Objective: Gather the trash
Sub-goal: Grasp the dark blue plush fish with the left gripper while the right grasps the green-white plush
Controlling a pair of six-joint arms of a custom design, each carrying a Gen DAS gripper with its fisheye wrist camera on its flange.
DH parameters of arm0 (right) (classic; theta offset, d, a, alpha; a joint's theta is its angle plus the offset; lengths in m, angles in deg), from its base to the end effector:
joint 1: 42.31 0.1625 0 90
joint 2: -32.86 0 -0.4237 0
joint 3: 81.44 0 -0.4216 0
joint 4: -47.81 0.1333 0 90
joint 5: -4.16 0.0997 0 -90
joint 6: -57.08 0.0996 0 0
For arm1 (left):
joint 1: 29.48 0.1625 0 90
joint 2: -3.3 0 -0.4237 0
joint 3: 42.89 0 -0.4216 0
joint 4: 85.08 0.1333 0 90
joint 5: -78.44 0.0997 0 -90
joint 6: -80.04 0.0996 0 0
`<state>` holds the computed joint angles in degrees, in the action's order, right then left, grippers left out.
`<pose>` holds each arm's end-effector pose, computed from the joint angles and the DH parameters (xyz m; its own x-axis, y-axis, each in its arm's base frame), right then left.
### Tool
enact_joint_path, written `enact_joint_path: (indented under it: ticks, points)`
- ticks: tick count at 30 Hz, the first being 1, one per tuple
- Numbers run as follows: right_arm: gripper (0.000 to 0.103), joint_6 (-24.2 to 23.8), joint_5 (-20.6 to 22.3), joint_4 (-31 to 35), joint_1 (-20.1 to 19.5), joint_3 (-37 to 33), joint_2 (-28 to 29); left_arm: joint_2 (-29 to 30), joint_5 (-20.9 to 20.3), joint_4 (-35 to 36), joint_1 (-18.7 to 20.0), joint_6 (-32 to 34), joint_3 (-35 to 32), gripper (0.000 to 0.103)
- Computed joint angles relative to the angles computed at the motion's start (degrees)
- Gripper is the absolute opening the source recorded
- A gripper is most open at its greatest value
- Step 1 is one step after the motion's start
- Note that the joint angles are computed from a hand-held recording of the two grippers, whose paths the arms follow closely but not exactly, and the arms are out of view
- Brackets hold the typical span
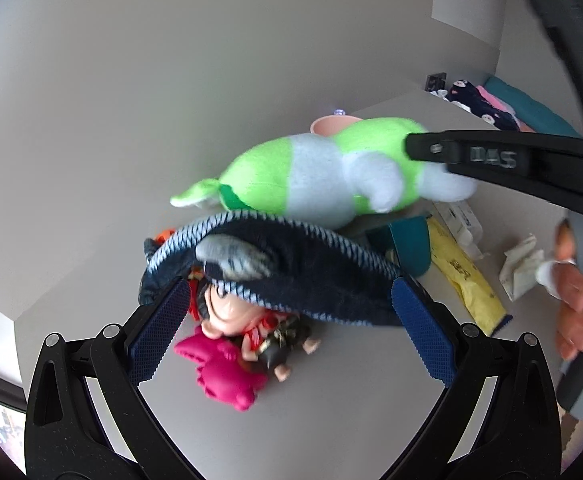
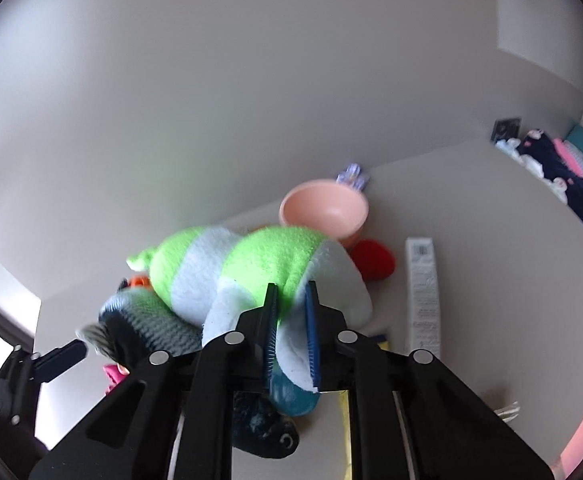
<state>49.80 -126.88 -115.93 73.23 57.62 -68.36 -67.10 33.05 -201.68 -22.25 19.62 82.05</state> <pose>0.2231 -0.3094 0.3171 -0.7955 -0.0706 0.6019 -0.4537 0.7278 -0.5142 -0.4125 -0.2572 0.1089 -0.6453 0.2724 -0.7137 0.6386 0.7051 -0.3083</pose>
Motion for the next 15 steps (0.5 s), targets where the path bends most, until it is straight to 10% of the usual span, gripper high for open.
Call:
enact_joint_path:
  ticks: [5,10,15]
  points:
    - [0.011,-2.0,-0.5,-3.0,1.0,0.3,-2.1,3.7,1.5,2.2,2.3,-0.2,-2.3,0.092]
    - [0.009,-3.2,-1.1,-3.7,2.0,-0.2,-3.8,4.0,2.0,-2.4,3.5,-0.2,-0.7,0.035]
    - [0.007,-5.7,-3.1,-6.9,3.6,-0.4,-4.8,0.0,5.5,-7.7,1.5,-0.6,2.6,0.022]
